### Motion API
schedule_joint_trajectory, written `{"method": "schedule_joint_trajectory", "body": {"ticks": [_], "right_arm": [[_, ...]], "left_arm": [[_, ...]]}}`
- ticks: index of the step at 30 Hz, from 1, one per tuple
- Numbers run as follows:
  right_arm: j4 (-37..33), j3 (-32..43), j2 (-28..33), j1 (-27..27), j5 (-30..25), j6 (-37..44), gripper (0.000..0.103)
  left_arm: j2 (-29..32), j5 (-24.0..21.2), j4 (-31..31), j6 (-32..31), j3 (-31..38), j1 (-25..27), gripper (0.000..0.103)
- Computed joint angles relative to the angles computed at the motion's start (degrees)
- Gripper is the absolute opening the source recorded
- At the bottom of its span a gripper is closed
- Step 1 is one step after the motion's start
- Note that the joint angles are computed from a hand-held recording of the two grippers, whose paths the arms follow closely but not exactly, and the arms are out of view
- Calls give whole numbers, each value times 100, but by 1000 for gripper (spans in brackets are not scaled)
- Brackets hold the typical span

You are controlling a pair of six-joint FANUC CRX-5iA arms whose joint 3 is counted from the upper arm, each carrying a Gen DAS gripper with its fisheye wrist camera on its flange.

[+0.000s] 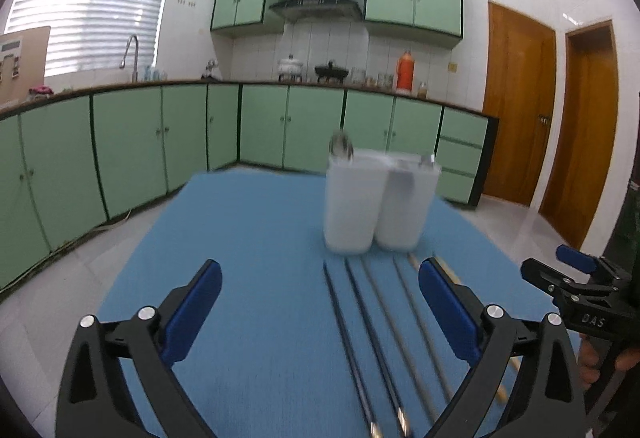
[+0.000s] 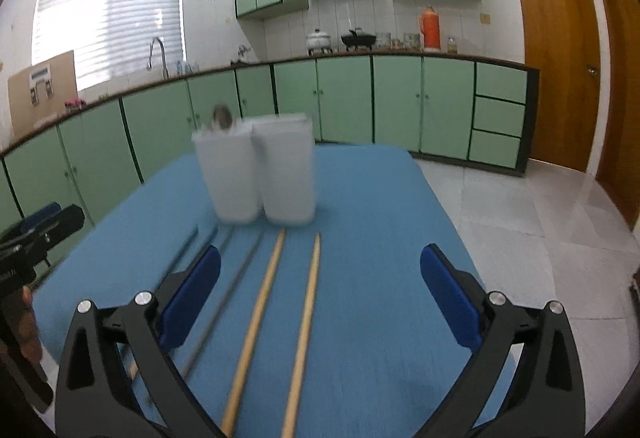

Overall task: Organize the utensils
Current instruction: 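Withdraw both tools from the holder back over the chopsticks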

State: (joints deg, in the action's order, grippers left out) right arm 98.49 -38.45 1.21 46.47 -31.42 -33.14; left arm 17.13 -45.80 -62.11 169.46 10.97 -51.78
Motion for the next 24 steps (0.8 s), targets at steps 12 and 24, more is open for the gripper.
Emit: {"method": "schedule_joint_trajectory", "body": {"ticks": [12, 24], "right_arm": [[-945, -811, -335, 987, -489, -191, 77], [-745, -854, -247, 937, -73, -297, 34]], "left_arm": [[17, -549, 200, 268, -407, -513, 97], [-28, -672, 239, 458, -549, -630, 97]]}}
